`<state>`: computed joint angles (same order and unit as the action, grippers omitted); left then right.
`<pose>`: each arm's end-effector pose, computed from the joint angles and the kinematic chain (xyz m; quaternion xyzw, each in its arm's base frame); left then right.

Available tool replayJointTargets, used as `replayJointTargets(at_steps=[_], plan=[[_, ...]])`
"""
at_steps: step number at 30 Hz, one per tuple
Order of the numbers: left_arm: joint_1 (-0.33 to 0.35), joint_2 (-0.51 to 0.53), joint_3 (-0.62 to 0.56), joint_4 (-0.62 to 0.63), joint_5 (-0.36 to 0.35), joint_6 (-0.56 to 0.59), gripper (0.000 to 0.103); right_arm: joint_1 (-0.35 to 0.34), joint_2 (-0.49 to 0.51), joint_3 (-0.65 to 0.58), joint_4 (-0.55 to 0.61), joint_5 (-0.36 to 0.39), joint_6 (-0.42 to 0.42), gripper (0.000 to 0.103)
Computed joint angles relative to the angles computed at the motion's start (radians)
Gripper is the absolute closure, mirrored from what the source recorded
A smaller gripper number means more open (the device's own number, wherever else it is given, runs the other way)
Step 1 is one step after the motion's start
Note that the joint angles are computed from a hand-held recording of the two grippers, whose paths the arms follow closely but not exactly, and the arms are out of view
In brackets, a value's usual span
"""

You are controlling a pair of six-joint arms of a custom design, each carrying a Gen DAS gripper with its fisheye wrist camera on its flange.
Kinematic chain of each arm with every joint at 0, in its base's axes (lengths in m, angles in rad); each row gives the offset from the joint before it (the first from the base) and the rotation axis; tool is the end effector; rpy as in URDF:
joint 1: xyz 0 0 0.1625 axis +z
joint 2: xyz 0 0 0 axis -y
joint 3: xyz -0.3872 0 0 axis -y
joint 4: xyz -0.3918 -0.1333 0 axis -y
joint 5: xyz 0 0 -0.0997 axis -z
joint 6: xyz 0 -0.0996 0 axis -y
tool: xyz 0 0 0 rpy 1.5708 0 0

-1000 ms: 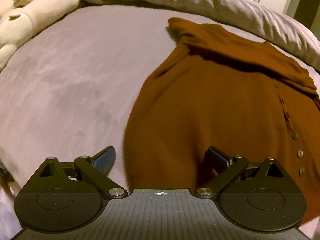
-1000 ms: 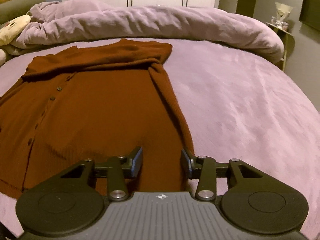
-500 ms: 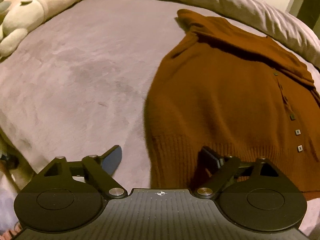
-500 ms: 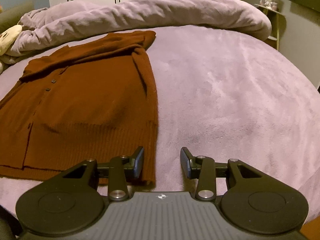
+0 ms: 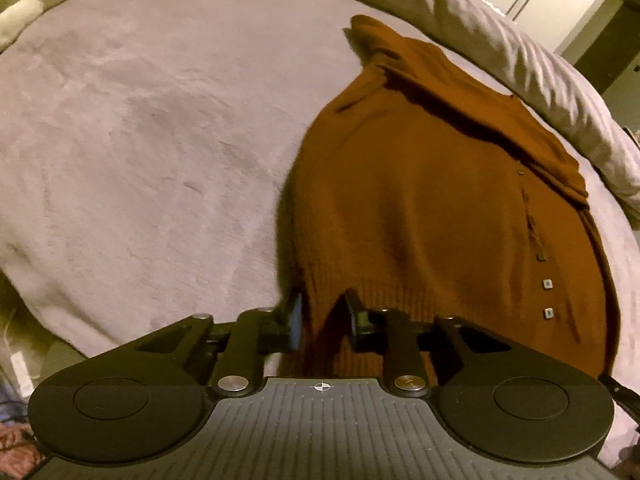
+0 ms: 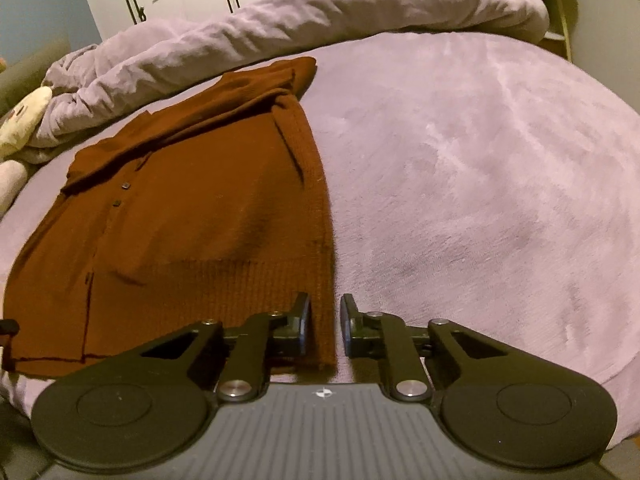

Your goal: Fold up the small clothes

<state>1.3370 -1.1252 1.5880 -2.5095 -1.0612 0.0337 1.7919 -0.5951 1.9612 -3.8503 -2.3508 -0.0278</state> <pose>0.0273 -0.6705 0.3054 0.0665 0.9400 -0.2514 0.2209 0.1751 -0.4908 0.0316 -0.0633 -0.8445 0.4389 0.3003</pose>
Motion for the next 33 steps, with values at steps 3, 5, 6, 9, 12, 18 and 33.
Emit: replayJointTargets(at_steps=[3,5,6,9,12,18,33], plan=[[0.001,0.000,-0.003,0.013,-0.003,-0.010,0.076,-0.003,-0.003,0.004,0.001,0.009,0.005,0.093],[0.003,-0.001,-0.006,0.025,-0.007,-0.021,0.072,-0.003,0.000,0.001,0.003,0.005,0.000,0.093],[0.004,-0.002,-0.006,0.029,-0.013,-0.023,0.071,-0.003,0.001,-0.001,0.007,0.003,-0.001,0.093],[0.008,-0.005,-0.012,0.051,-0.036,-0.029,0.065,-0.006,-0.003,0.001,0.015,0.010,0.013,0.093],[0.019,-0.010,-0.020,0.075,-0.070,-0.048,0.067,-0.012,-0.008,0.007,0.015,0.022,0.023,0.093],[0.029,-0.019,-0.020,0.104,-0.112,-0.064,0.078,-0.026,-0.023,0.020,0.025,0.050,0.076,0.092],[0.000,-0.008,-0.018,0.127,-0.056,-0.024,0.089,-0.043,-0.052,0.043,0.052,0.097,0.108,0.092]])
